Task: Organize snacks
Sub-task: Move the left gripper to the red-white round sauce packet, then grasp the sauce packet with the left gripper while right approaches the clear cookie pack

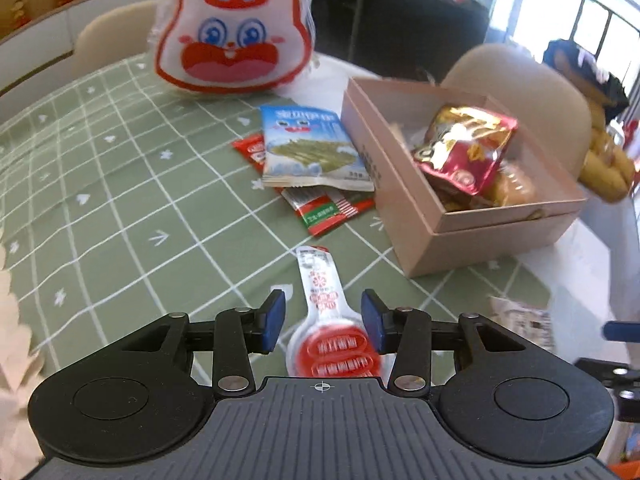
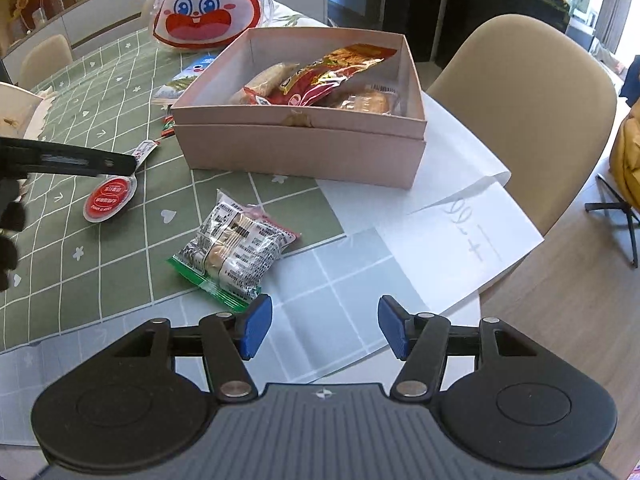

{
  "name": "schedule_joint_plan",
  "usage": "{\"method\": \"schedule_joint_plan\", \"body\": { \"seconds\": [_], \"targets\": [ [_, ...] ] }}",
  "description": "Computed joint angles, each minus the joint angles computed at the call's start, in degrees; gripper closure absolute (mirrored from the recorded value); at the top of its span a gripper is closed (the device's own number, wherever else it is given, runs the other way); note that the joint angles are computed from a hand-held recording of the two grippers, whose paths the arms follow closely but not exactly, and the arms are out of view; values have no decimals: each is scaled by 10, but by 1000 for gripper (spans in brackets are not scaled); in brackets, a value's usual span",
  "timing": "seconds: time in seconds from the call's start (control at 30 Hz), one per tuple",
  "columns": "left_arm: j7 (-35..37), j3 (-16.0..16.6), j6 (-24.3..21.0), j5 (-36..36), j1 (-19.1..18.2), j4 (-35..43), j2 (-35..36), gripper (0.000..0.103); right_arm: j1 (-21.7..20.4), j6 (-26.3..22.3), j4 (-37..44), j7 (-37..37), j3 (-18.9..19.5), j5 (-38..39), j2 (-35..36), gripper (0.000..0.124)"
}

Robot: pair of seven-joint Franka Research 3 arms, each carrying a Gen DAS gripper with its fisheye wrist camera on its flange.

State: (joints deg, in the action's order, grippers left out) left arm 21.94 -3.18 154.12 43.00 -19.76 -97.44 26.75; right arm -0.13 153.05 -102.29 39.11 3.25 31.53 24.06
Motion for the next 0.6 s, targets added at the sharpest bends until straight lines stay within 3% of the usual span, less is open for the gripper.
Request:
{"method": "schedule_joint_plan", "body": {
  "seconds": [0.13,0.27,0.4,0.5,0.6],
  "targets": [
    [61,-26,-9,-32,8,6,5,56,4,-29,13,31,-8,-12,13,60],
    [80,-9,-52,6,-26,37,24,50,1,-22,4,21,-1,-6,10,54],
    [98,-15,-29,-3,-18,33,26,37,1,-2,-14,4,3,-1,3,48],
    [98,-14,-9,-13,-14,22,22,38,5,10,-23,-2,3,-3,0,41],
    [65,7,-9,17,-33,11,11,42,7,11,-21,4,1,-6,3,36]
  ]
}}
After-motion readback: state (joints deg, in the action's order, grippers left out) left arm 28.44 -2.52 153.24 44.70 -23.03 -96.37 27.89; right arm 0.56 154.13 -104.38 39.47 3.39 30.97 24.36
